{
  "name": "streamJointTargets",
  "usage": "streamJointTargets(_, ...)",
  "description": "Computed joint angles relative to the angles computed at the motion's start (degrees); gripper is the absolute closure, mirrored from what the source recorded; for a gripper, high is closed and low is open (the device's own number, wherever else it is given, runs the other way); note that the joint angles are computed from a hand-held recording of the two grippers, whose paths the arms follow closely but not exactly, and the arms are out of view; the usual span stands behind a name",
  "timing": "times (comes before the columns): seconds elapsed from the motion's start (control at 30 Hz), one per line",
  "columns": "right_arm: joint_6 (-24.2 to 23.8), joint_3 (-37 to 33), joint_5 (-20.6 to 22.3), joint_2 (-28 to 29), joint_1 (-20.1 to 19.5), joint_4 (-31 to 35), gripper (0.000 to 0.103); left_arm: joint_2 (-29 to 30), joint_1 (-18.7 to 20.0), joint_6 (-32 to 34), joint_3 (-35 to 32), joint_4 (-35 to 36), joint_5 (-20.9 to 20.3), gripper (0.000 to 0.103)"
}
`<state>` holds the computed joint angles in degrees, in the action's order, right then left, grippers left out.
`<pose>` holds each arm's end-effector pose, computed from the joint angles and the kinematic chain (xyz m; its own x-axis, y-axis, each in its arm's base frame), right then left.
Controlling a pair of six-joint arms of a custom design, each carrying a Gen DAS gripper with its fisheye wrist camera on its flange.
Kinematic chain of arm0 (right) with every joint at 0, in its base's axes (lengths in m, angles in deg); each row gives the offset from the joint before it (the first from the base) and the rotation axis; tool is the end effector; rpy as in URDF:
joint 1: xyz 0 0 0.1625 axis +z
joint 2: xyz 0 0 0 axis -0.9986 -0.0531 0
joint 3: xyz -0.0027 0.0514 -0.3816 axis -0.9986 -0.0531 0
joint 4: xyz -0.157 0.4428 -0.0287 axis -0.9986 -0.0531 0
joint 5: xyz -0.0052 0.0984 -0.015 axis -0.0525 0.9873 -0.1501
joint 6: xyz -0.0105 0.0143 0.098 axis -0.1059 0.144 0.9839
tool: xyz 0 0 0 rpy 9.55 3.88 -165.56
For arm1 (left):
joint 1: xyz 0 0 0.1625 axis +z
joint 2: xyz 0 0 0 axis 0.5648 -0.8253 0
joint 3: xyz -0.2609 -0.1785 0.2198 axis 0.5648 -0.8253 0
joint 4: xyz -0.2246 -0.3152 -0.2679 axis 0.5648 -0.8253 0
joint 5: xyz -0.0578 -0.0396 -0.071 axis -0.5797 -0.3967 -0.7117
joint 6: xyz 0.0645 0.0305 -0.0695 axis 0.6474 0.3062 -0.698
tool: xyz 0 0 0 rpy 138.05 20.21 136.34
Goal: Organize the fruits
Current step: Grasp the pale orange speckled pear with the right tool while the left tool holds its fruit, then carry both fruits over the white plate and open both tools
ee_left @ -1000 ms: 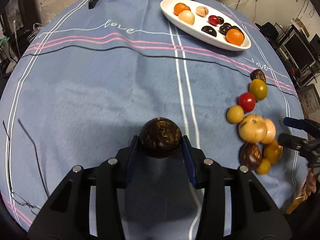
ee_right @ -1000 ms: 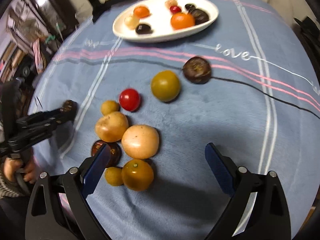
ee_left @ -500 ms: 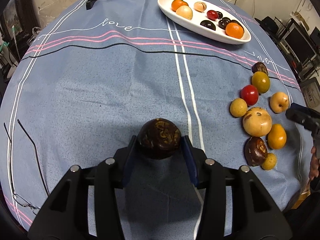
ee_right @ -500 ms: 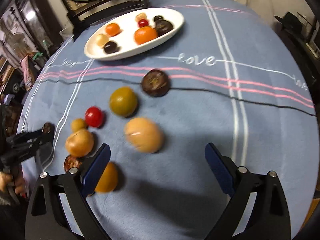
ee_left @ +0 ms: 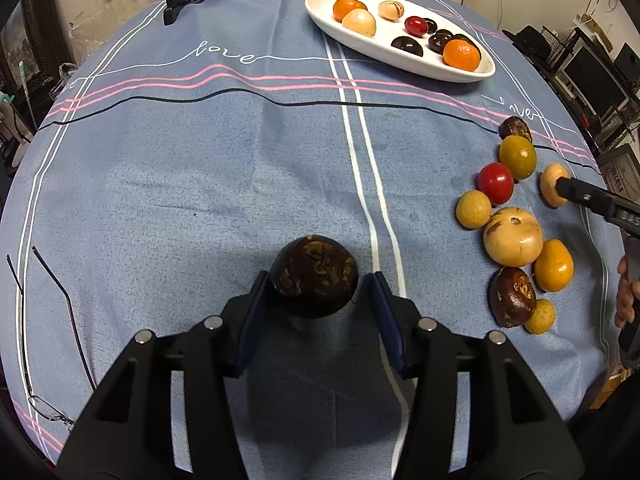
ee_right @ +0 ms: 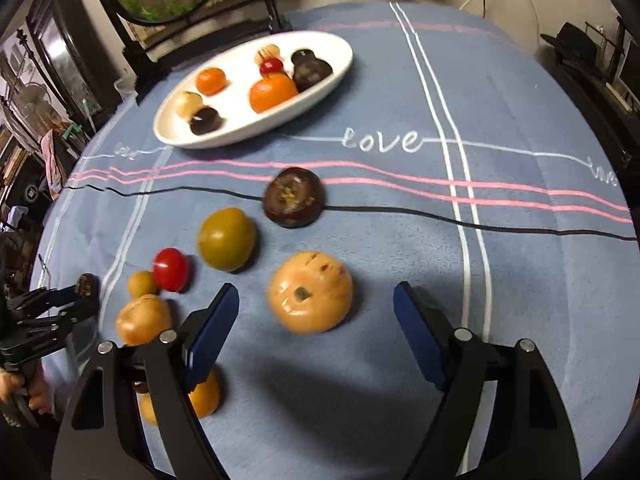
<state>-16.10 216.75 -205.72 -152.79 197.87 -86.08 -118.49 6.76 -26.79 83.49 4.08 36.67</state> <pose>0.2251 -0.3609 0.0485 -0.8042 -0.2769 0.5259 -0.4255 0.8860 -0.1842 -0.0074 -0.2739 0.2292 -0.7819 -0.0511 -0.6213 0.2094 0.9172 -0.3390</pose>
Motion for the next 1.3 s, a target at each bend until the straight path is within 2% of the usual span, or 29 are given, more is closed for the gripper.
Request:
streamJointTargets(0.1,-1.30,-0.62,-0.83,1.72,-0.51,-0.43,0.035,-0.43,-0.26,-0.20,0.12,0.45,0.09,0.051)
streamJointTargets(0.17,-2.79,-0.85,-2.41,2.84,0.08,-1.48,0.048,-0.59,-0.25,-0.11,0.17,0.47,0.15,0.051)
streamJointTargets(0.23,-3.76,-1.08,-2.27,3.30,0.15,-1.55,0.056,-0.77,-0.30,-0.07,0.23,0.56,0.20,0.051)
streamJointTargets(0.33,-5.98,-1.71,-4.34,5.13,1.17,-2.71,0.057,-1.75,-0.40,0.24,0.50,0.75,0.18,0.051)
streamJointTargets(0.4,-6.03,-1.41,-4.22,5.01,1.05,-2.77,0.057,-2.85,-0.56,0.23,0.73,1.05,0.08,0.051)
streamJointTargets(0.47,-4.48,-0.75,-2.89,3.51,0.59,-1.67,0.058,-3.13,-1.19,-1.54,0.51,2.78,0.62,0.059)
streamJointTargets(0.57,-1.51,1.25,1.83,-0.52,-0.57,0.32,0.057,-4.68,-1.73,-2.64,0.41,4.16,0.44,0.059)
streamJointTargets(0.8,-0.90,3.55,3.17,-3.23,-0.40,1.97,0.057,-3.41,-2.00,-2.03,0.25,1.95,1.10,0.060)
streamJointTargets(0.97,-1.92,4.04,2.72,-3.93,-0.26,2.33,0.057,5.13,-0.01,5.24,-0.67,-9.93,-0.02,0.060)
streamJointTargets(1.13,-2.13,0.62,3.32,-2.77,0.63,2.78,0.057,22.04,4.62,17.15,-4.84,-31.00,0.01,0.059)
streamJointTargets(1.3,-3.63,-5.99,4.82,1.93,1.76,1.95,0.057,38.63,9.50,28.45,-11.77,-48.95,0.15,0.059)
